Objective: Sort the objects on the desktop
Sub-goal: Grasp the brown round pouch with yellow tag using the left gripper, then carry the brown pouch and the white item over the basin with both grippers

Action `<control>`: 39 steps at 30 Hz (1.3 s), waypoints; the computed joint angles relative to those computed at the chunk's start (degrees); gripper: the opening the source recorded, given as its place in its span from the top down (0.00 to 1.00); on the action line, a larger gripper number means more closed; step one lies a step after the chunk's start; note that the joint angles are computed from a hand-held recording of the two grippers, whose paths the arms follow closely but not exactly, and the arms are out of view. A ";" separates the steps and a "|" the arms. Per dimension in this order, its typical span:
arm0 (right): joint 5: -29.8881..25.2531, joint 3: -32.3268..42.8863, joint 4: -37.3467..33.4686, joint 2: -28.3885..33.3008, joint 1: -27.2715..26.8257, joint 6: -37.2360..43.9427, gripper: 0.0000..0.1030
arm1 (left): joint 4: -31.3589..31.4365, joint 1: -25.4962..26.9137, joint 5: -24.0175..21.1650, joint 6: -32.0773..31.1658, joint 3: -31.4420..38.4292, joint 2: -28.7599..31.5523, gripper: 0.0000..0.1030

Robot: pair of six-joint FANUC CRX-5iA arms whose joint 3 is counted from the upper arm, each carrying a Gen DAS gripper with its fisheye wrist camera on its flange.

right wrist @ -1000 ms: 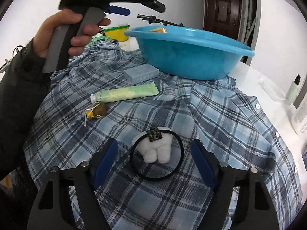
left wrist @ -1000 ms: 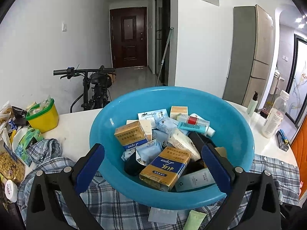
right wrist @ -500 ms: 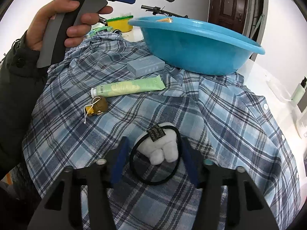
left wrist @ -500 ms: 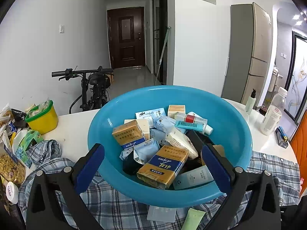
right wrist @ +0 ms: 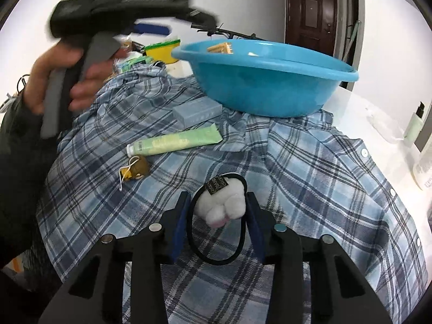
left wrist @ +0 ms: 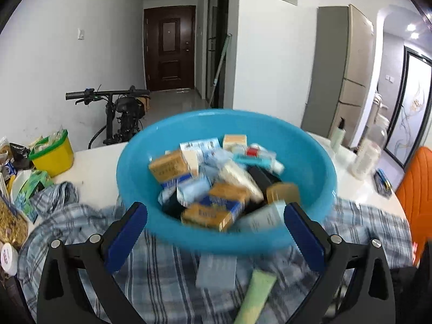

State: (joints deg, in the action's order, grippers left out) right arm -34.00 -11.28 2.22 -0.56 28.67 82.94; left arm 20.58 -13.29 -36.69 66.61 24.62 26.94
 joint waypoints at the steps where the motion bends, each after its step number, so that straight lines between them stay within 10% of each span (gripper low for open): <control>1: 0.00 0.23 -1.18 -0.10 -0.31 0.82 0.62 | -0.44 0.08 0.28 -0.66 -2.46 -1.64 0.00; 15: -1.47 1.73 -4.21 0.59 -1.33 2.22 0.62 | 4.32 -0.87 2.65 -15.19 -28.52 -15.21 0.06; 18: -1.65 1.70 -3.69 0.69 -1.10 2.04 0.62 | 6.11 -0.59 0.55 -14.27 -28.72 -14.07 0.38; 28: -1.93 1.67 -3.59 0.68 -1.00 2.17 0.61 | 8.43 -0.55 -2.20 -14.79 -27.00 -12.21 0.42; 39: -2.04 1.80 -3.67 0.73 -1.02 2.31 0.60 | 4.90 -0.99 -4.35 -11.16 -23.91 -10.33 0.72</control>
